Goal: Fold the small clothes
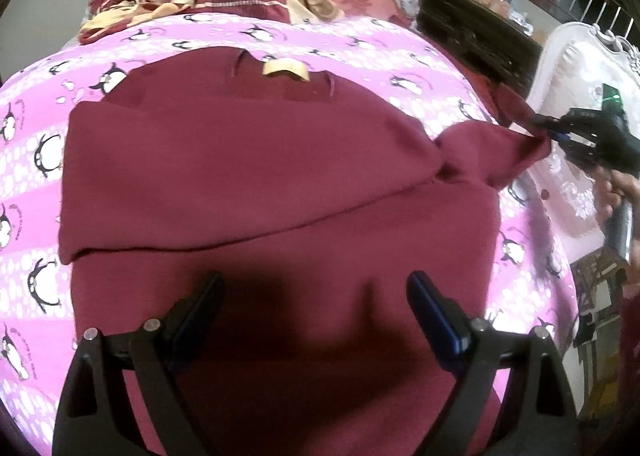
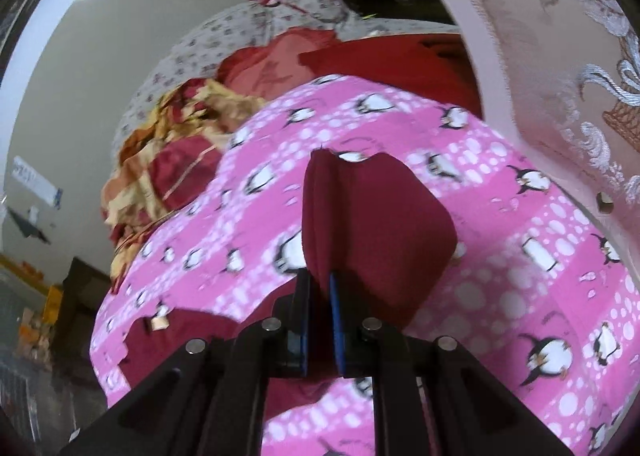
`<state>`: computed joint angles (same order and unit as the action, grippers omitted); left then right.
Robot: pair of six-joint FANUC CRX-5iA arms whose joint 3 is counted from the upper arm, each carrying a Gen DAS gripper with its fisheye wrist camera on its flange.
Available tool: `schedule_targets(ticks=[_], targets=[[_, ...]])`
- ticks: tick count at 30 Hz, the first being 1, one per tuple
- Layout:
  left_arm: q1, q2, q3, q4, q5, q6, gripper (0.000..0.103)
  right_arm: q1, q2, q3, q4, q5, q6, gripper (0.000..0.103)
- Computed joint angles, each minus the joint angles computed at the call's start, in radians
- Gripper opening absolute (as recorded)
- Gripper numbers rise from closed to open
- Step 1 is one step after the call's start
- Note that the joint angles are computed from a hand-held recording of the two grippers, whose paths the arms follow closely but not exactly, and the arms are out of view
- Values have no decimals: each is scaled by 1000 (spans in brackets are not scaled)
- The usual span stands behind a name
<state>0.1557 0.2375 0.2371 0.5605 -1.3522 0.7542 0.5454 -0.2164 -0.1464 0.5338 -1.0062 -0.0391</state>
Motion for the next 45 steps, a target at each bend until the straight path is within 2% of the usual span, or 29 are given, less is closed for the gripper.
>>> schedule_targets(ticks=[10, 15, 20, 22, 24, 25, 27, 28, 30, 34, 35, 36, 37, 39, 41, 45], targets=[[11, 15, 27, 1, 13, 13, 91, 64, 130, 178, -93, 100, 199, 11], [41, 64, 76, 24, -4, 79, 91, 109, 241, 283, -256, 169, 370, 10], [59, 116, 140, 15, 2, 158, 91, 148, 373, 403, -363, 84, 518, 10], [59, 138, 168, 17, -15, 175, 91, 161, 382, 401, -345, 68, 524, 11], [56, 152, 186, 21, -18, 180, 91, 197, 380, 376, -202, 33, 463, 11], [51, 157, 195, 21, -14, 185, 91, 202, 382, 374, -168, 23, 457, 15], [45, 163, 199, 27, -11, 189, 91, 201, 399, 395, -129, -24, 480, 41], [39, 172, 211, 26, -15, 198, 91, 199, 414, 411, -120, -41, 496, 60], [32, 180, 222, 25, -20, 213, 91, 191, 448, 441, -120, -63, 548, 63], [34, 187, 231, 28, -32, 235, 91, 166, 574, 548, -116, -153, 673, 63], [36, 191, 238, 28, -40, 240, 91, 161, 593, 555, -104, -165, 685, 59], [40, 195, 246, 30, -47, 243, 91, 156, 602, 551, -87, -172, 681, 48], [45, 197, 251, 33, -48, 241, 91, 150, 596, 540, -84, -168, 671, 22], [55, 199, 259, 37, -46, 235, 91, 135, 540, 490, -120, -87, 624, 10], [66, 208, 273, 49, -48, 233, 91, 149, 488, 444, -98, -22, 582, 9], [75, 244, 309, 88, -62, 273, 91, 186, 464, 457, -162, 67, 655, 9]])
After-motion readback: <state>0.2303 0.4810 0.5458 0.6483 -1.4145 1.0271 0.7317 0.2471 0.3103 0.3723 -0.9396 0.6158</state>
